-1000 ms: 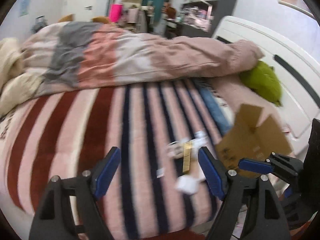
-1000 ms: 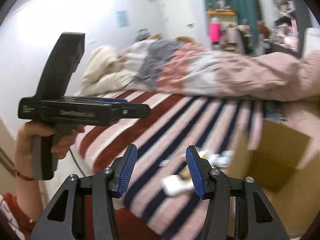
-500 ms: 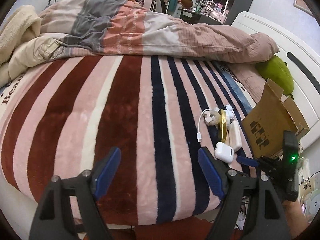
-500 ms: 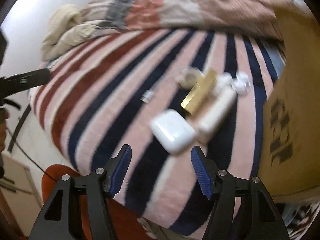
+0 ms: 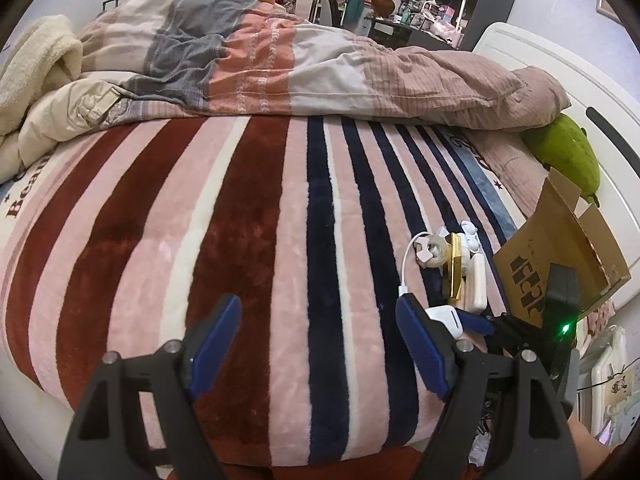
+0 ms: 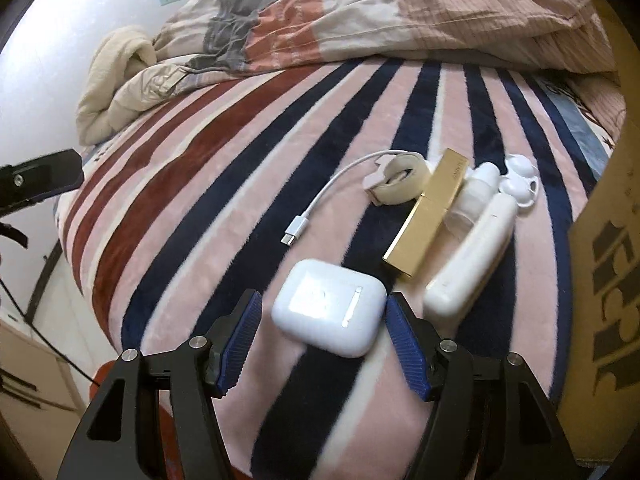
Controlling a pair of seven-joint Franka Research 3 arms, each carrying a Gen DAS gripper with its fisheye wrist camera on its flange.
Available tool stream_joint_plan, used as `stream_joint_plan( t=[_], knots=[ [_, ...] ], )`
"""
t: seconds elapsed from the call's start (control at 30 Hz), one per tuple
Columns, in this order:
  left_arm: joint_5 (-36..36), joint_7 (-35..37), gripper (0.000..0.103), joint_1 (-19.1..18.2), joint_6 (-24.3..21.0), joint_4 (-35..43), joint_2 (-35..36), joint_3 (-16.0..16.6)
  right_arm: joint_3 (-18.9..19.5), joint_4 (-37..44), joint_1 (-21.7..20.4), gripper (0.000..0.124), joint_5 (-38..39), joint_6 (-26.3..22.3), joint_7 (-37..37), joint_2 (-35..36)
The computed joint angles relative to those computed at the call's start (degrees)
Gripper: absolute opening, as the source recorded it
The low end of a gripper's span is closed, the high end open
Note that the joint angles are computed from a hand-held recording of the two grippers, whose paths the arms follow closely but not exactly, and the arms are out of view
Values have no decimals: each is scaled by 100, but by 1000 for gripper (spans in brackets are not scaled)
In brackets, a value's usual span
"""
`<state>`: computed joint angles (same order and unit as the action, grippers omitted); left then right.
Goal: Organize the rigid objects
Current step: 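Return the right gripper to the items and close on the white earbud case, then carry the earbud case into the cardboard box and open the right gripper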
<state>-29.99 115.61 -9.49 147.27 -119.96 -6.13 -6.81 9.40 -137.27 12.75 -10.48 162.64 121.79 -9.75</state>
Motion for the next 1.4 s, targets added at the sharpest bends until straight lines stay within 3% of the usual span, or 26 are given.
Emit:
stream_joint_plan(
  t=[0.1, 0.17, 0.33, 0.43, 0.57, 0.77, 0.87, 1.0, 1.23, 1.4],
  knots=[
    [97, -75, 77, -11, -7, 45, 11, -33, 200, 33, -186, 63, -665, -67, 586, 40],
    [147, -101, 77, -18, -17, 55, 11, -44, 368, 153, -295, 63, -1306, -439, 1185, 57],
    [178, -55, 77, -48, -89, 12, -46, -34, 321, 239, -159, 52, -2209, -674, 1883, 78],
    [106, 29, 77, -61, -227, 26, -55, -3, 82, 84, 58, 52, -1809, -190, 1231, 28],
    [-517, 580, 77, -92, -688, 127, -55, 99, 63, -36, 69, 52, -1627, 301, 692, -132],
    [-1585, 1457, 76, -40, -1752, 736, 85, 105, -537, -5, 910, 52, 151, 854, -1679, -485],
    [-1789, 1597, 59, -26, -2178, 1223, 259, -16, -737, 96, 1151, 52, 743, 854, -2419, -715],
    [-1901, 1674, 37, -60, -2653, 1938, 582, -240, -467, 78, 717, 52, 894, 775, -2548, -1079],
    [-1065, 1118, 35, -458, -2867, 3349, 1524, -901, -273, -293, -255, 52, 1241, 366, -2594, -1953],
    [-124, 558, 35, -907, -3203, 4443, 2386, -1297, -226, -390, -1007, 52, 1173, -566, -2504, -2490]
  ],
)
